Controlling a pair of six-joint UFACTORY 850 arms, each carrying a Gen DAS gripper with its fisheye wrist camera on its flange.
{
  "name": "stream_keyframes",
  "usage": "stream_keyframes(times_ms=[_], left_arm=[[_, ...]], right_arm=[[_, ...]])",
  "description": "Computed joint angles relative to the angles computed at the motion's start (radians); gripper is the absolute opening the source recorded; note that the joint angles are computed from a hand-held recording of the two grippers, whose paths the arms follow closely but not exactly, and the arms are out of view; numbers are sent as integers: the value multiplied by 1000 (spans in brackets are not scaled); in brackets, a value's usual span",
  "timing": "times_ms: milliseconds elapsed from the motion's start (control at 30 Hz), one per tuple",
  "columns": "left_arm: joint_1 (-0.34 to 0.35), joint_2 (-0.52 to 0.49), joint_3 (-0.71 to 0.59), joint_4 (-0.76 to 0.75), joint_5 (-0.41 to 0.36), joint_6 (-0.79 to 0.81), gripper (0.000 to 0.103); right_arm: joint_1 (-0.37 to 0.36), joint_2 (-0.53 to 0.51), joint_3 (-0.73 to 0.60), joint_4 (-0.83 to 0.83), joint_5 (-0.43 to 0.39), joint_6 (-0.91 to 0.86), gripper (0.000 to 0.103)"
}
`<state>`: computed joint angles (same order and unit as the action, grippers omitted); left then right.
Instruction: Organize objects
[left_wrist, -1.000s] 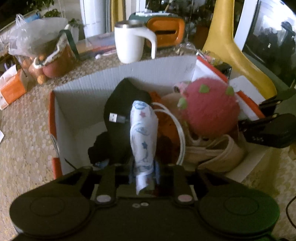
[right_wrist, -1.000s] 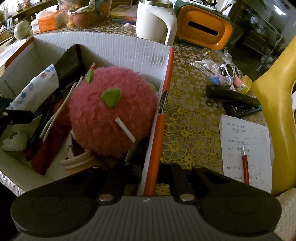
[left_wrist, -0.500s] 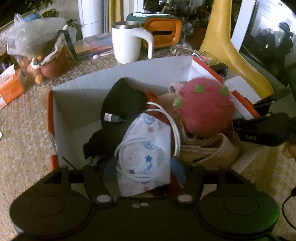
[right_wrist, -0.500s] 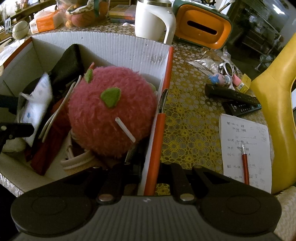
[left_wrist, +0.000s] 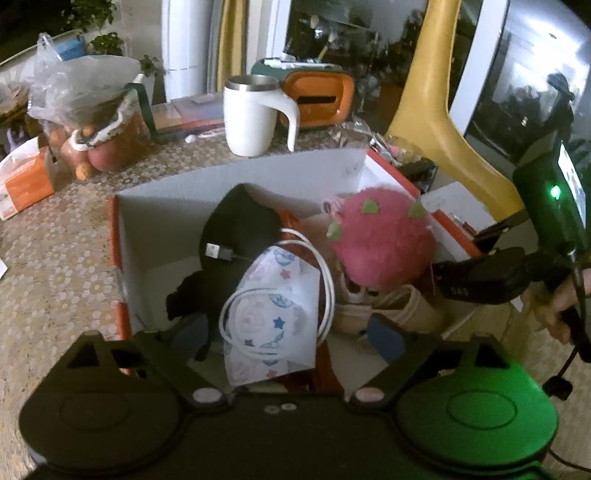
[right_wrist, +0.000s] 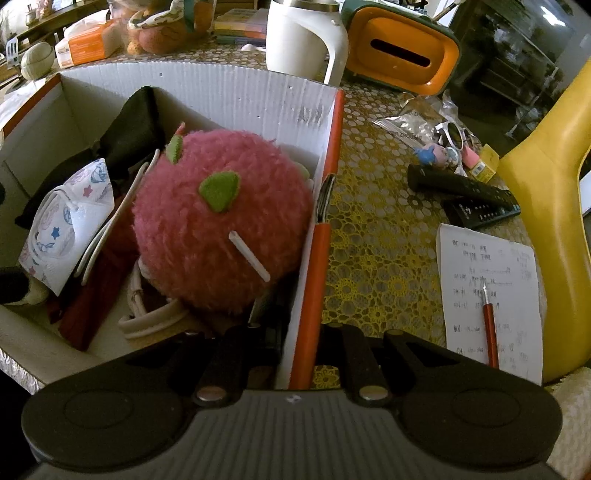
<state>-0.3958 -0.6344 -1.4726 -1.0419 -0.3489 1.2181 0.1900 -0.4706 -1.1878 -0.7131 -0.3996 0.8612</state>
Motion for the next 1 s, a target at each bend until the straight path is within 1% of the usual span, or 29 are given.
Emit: stream_keyframes(times_ms=[167, 333, 467, 533, 600, 633, 800, 833, 867, 900, 967, 1000], left_arm=[[2, 30, 35, -31, 46, 18, 98], [11, 60, 69, -107, 54, 88, 101], [14, 94, 105, -170, 64, 151, 102], [16, 115, 129, -242, 68, 220, 102], [17, 138, 153, -311, 73, 288, 102], [18, 150, 167, -351, 75, 327, 102], [18, 209, 232, -579, 95, 529, 102], [18, 222, 247, -641, 97, 585, 102], [18, 233, 259, -690, 99, 630, 102], [16, 245, 273, -749, 105, 686, 102], [14, 269, 302, -870, 113, 808, 102], [13, 280, 313, -921, 115, 859, 102]], right_arm=[[7, 11, 8, -3, -15, 12, 12], [16, 42, 27, -20, -22, 33, 13], [27, 97, 70, -90, -13, 103, 17], [31, 135, 101, -130, 1, 148, 17], [43, 180, 139, -215, 6, 241, 18], [51, 207, 163, -287, 7, 311, 18], [70, 334, 265, -521, 69, 579, 18], [76, 360, 288, -593, 78, 661, 22], [86, 380, 305, -651, 75, 729, 27], [95, 396, 321, -714, 71, 800, 31], [114, 431, 353, -846, 66, 951, 43], [124, 446, 369, -911, 60, 1023, 45]])
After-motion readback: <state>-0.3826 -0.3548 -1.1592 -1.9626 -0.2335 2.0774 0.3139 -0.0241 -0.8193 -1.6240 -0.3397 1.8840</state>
